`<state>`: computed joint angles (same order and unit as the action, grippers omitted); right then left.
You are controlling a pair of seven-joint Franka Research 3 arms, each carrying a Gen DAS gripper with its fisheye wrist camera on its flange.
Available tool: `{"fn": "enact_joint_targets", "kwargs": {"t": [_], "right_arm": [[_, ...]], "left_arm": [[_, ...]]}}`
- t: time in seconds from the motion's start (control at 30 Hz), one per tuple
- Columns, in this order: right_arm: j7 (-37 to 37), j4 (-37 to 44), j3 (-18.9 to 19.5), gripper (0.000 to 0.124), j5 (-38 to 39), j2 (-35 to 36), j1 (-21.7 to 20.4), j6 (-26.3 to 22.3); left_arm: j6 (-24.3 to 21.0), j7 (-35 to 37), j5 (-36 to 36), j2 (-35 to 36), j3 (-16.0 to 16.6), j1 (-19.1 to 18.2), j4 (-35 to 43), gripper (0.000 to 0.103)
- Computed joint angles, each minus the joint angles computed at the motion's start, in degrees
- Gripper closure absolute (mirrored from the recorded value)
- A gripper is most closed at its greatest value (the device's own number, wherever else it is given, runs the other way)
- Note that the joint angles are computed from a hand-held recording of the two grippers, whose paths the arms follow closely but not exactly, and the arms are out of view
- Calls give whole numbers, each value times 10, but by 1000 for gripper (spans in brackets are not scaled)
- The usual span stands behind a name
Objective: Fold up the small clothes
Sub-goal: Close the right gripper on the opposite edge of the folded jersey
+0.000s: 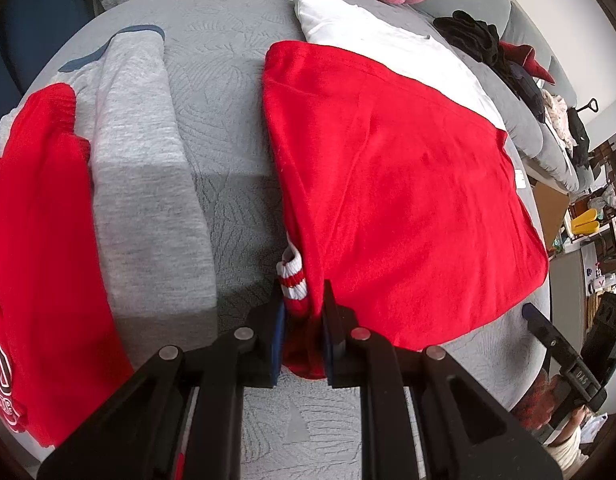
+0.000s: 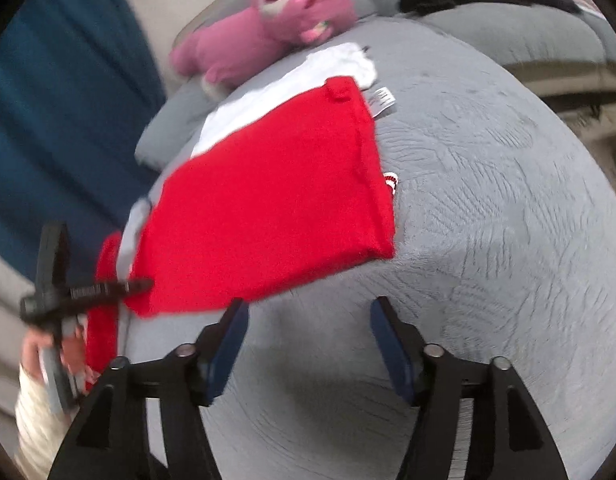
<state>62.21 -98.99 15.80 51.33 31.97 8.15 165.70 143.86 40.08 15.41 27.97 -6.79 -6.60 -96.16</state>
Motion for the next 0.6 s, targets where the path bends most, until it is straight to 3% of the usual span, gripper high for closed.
{"fn": "enact_joint_targets", "kwargs": {"t": [0.2, 0.3, 0.37, 0.47, 0.6], "right_arm": [[64, 17, 21, 58, 39, 28, 10, 105], [154, 23, -42, 57, -25, 30, 65, 108], [167, 27, -39, 54, -42, 37, 64, 122], [150, 31, 8, 51, -52, 52, 28, 157], [86, 38, 154, 51, -87, 101, -84, 236]], "left_arm": [[-5, -4, 6, -5, 3, -3, -5, 90], [-11, -10, 10, -2, 4, -7, 0, 90], [-13, -12, 12, -3, 4, -7, -1, 90], [-14, -21, 15, 4, 5, -11, 9, 90], [-9, -27, 17, 5, 6, -11, 8, 90]]}}
